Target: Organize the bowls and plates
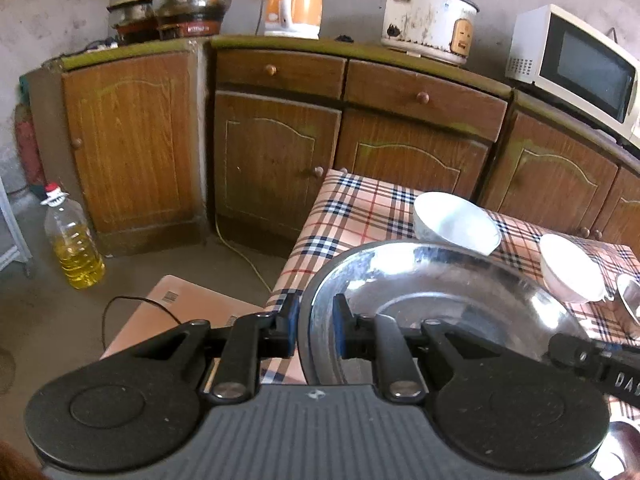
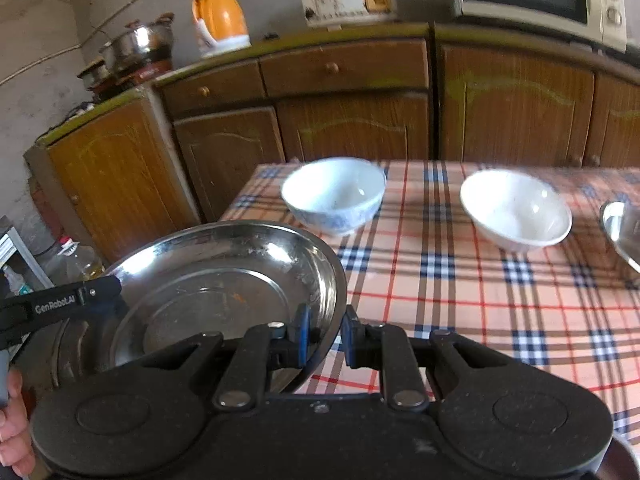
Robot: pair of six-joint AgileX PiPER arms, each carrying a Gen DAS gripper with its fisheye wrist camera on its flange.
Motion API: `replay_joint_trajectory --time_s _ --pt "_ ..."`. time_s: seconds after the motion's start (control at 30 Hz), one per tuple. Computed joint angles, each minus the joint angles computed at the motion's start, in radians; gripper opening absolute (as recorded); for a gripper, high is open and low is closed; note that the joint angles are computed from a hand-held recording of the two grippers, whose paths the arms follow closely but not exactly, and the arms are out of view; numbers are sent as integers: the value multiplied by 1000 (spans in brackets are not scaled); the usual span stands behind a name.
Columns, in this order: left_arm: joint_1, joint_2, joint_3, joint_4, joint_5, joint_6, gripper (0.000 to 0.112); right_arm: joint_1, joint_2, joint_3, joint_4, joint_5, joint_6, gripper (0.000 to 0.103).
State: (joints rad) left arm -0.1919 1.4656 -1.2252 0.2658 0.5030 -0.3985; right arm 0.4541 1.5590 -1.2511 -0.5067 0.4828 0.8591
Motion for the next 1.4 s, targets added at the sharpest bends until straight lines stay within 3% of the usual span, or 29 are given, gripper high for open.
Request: replay_joint_trajectory --time_s 0.77,1.4 --pt "-135 -263 89 191 178 -198 18 133 -313 137 -162 52 131 22" --pt "-200 -358 112 270 241 -275 18 209 -435 195 -242 98 209 22"
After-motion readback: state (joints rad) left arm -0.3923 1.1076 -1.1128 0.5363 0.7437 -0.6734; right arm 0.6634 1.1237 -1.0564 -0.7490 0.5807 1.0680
